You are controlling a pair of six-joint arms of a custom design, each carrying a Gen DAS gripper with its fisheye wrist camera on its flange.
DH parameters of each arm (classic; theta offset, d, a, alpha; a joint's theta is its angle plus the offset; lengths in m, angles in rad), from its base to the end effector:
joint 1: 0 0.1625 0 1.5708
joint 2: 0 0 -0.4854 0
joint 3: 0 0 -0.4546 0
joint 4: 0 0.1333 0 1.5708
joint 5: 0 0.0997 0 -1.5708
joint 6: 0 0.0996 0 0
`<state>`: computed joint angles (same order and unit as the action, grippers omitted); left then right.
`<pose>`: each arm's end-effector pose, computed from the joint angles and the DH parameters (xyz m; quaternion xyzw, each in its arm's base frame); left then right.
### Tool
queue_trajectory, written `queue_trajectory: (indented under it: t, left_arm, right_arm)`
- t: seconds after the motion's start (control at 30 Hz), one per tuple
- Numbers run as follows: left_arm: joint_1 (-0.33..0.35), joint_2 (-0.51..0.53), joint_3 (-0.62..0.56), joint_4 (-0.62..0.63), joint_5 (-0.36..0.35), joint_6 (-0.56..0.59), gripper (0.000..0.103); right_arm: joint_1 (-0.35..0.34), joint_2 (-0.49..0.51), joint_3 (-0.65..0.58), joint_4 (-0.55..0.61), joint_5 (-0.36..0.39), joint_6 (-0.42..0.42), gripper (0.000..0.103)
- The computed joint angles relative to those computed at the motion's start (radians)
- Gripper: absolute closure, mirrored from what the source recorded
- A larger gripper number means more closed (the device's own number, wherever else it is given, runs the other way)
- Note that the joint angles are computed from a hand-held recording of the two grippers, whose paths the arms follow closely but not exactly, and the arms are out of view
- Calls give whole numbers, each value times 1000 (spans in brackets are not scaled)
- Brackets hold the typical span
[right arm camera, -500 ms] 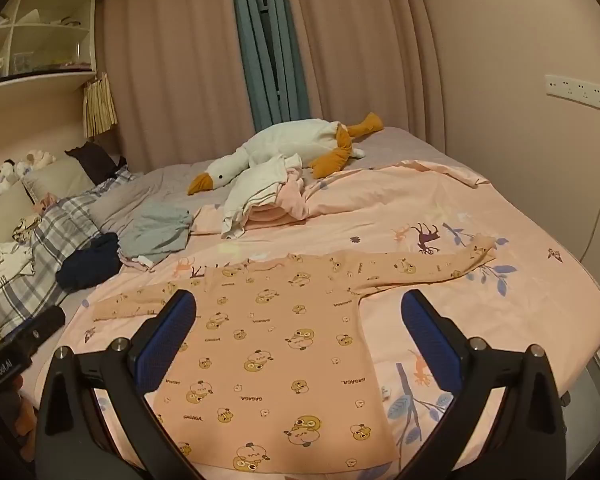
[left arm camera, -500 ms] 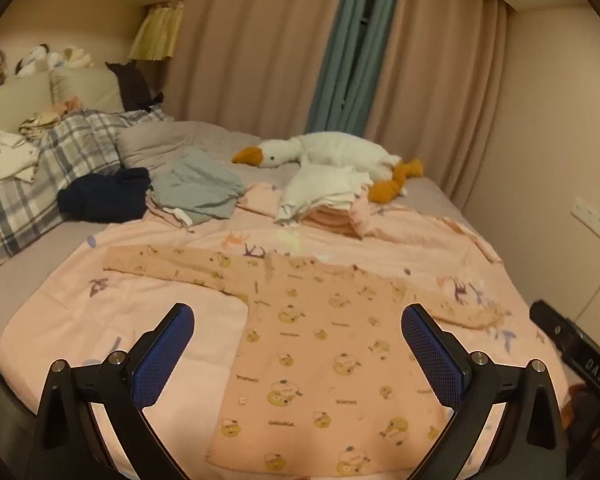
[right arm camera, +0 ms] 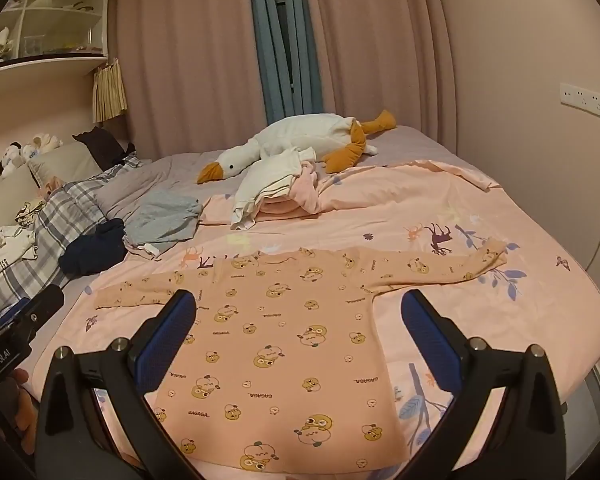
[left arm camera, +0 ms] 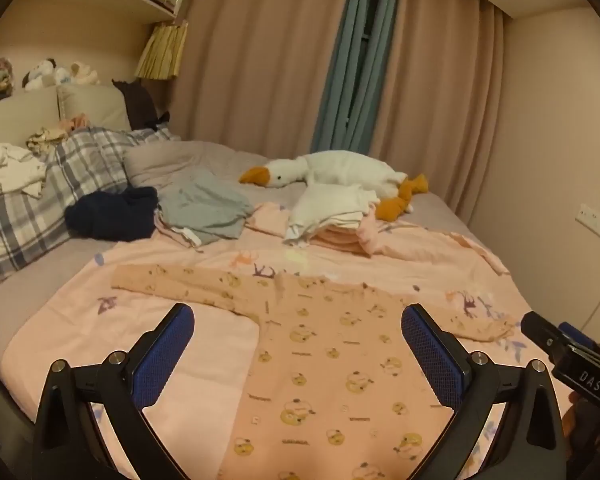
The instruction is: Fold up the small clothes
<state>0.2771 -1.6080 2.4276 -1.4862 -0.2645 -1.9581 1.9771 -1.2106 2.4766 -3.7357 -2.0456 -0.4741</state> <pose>-0.2579 -0.3119 0.2209 0.0180 0.7619 -0.5649 0.3163 0.2541 -0.3685 0.2060 0.2806 -0.8355 0.4149 0.2260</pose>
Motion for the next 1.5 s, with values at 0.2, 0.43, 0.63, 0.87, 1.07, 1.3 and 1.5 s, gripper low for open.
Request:
queue_trajectory:
  t: [0.2, 0.43, 0.63, 0.87, 1.07, 1.3, 1.5]
  left_arm:
    - [-20, 18, -28, 237, 12, -189, 0]
    - [-14, 1, 3, 72, 10, -17, 0]
    - [-11, 13, 5, 39, -4, 32, 0]
    - [-13, -10, 47, -166, -18, 212, 0]
    - [-17, 7, 29, -75, -14, 133, 0]
    - [-10, 8, 43, -184, -19, 228, 0]
    - [-7, 15, 49, -238, -25, 268, 0]
  right_arm:
    - [12, 24, -8, -13, -1, 3, 0]
    - [32, 54, -14, -25, -22, -30, 0]
    - [38, 55, -10, -24, -14, -50, 0]
    - [36, 59, -15, -28, -23, -50, 0]
    - [35, 59, -16, -36, -27, -50, 0]
    - [32, 59, -19, -44, -34, -49, 0]
    - [29, 57, -16, -51, -36, -48, 0]
